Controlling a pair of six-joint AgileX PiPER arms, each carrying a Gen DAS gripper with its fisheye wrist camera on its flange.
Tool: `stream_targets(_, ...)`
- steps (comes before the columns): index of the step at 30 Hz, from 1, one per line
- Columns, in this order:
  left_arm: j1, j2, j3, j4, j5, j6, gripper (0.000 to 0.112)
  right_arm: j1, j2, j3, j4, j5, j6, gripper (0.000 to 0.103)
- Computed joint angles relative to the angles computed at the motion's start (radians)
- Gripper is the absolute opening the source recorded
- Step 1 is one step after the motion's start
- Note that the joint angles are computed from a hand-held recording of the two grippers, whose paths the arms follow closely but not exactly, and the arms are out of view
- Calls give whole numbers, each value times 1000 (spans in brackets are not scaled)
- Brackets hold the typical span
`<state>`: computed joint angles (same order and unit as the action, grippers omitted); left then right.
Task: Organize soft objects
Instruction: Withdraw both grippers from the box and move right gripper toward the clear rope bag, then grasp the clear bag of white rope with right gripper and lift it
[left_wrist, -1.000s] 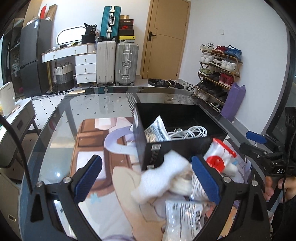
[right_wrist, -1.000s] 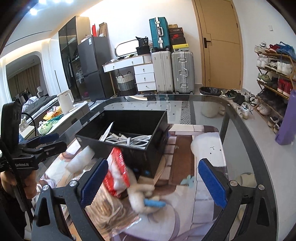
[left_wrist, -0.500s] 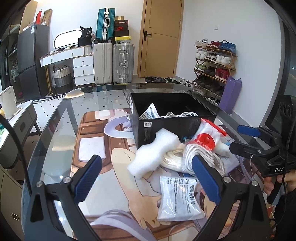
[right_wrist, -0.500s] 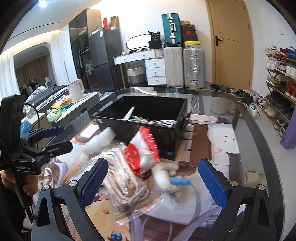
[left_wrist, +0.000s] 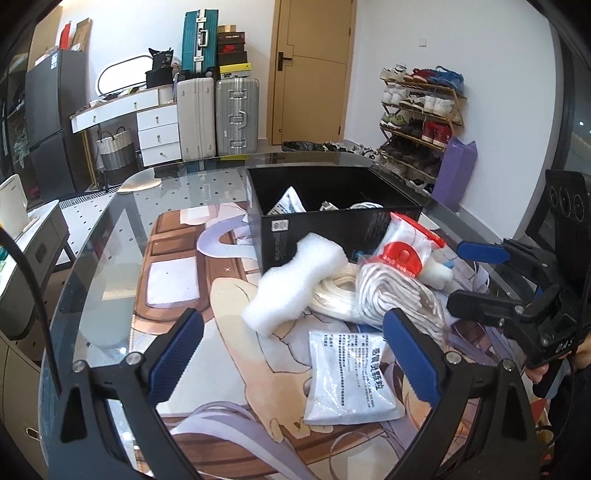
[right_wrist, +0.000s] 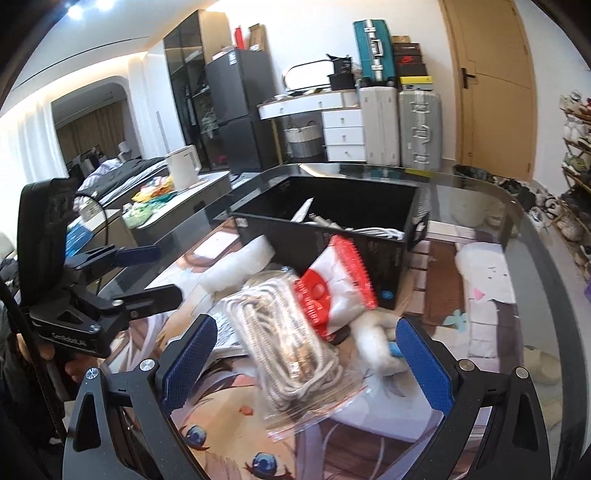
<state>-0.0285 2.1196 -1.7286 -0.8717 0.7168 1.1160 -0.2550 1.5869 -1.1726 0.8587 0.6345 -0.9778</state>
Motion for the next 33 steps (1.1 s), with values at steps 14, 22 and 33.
stream_targets(14,18,-2,24,0,16,-4,98,45,0,8,-10,33,-55,99)
stream_targets(22,14,0,25,7,17,4,98,74,56,-17,-98,24,32,98)
stream_targets(33,9,3,25,20,19,-1,98,69,158,-130,-199,90,176,93)
